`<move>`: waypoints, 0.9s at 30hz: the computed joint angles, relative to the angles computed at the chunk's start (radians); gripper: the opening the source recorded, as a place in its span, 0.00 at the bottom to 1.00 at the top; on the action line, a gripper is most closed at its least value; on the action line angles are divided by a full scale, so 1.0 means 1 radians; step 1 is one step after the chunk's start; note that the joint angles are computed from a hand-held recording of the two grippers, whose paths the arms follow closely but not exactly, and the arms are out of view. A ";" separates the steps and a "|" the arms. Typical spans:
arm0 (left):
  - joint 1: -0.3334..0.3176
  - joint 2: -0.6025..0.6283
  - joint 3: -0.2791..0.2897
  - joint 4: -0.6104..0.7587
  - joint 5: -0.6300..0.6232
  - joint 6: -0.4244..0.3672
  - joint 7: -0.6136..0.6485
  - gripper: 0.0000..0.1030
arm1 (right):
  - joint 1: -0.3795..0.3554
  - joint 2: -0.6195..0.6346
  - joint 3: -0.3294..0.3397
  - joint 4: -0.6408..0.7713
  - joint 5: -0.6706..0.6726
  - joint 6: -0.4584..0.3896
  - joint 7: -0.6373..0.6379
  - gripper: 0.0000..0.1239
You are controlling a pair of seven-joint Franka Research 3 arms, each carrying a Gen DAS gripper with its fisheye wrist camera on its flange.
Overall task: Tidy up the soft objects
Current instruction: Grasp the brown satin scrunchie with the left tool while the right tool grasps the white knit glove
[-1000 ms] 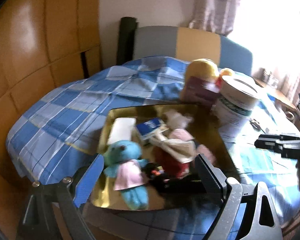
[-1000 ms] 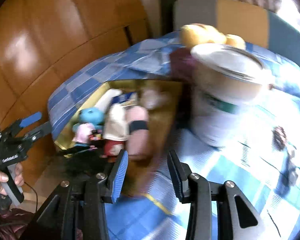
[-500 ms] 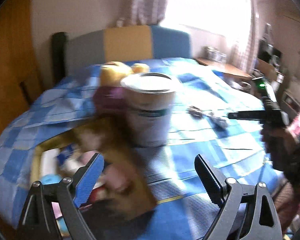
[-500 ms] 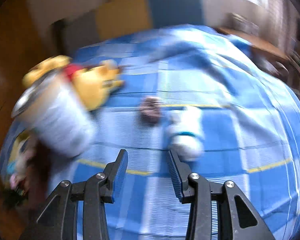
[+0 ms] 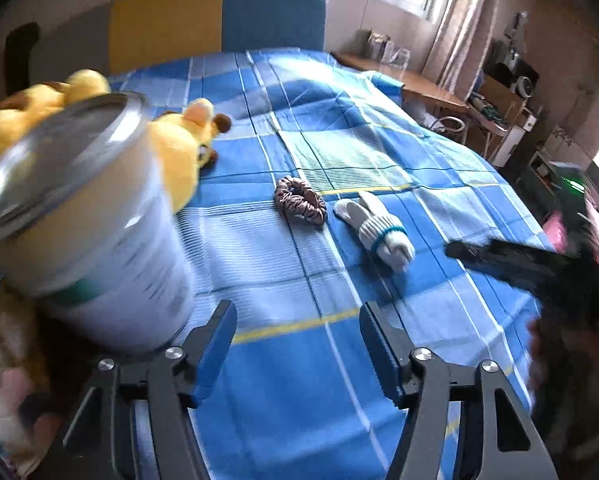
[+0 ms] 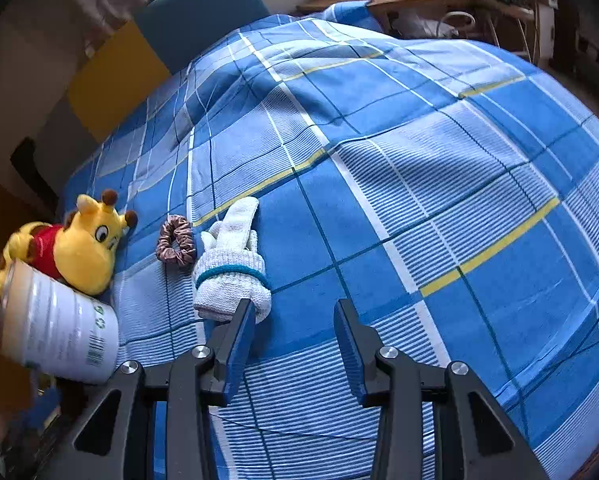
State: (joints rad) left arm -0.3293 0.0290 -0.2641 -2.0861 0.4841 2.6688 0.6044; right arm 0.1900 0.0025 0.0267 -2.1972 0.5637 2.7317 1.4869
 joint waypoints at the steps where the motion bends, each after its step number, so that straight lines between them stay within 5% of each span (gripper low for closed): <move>1: 0.002 0.039 0.003 0.037 -0.005 -0.003 0.001 0.62 | 0.000 -0.003 0.000 -0.002 0.010 -0.002 -0.008 0.33; 5: 0.000 0.185 0.029 0.192 -0.007 -0.035 -0.002 0.63 | 0.001 -0.008 0.000 0.002 0.029 -0.015 -0.027 0.33; 9: -0.010 0.321 0.061 0.353 -0.027 -0.093 0.001 0.78 | 0.003 -0.011 0.000 0.008 0.071 -0.035 -0.070 0.33; 18: -0.057 0.583 0.105 0.701 -0.069 -0.248 0.070 0.79 | 0.003 -0.008 -0.001 0.012 0.081 -0.046 -0.070 0.33; 20: -0.086 0.607 0.136 0.728 -0.023 -0.253 0.070 0.66 | 0.004 -0.004 0.000 0.015 0.070 -0.051 -0.067 0.33; 22: -0.100 0.583 0.151 0.684 0.026 -0.216 0.072 0.19 | 0.003 -0.003 0.000 0.015 0.058 -0.050 -0.059 0.33; 27: -0.061 0.438 0.111 0.463 0.018 -0.056 0.091 0.16 | 0.003 -0.006 0.001 0.008 0.042 -0.033 -0.047 0.33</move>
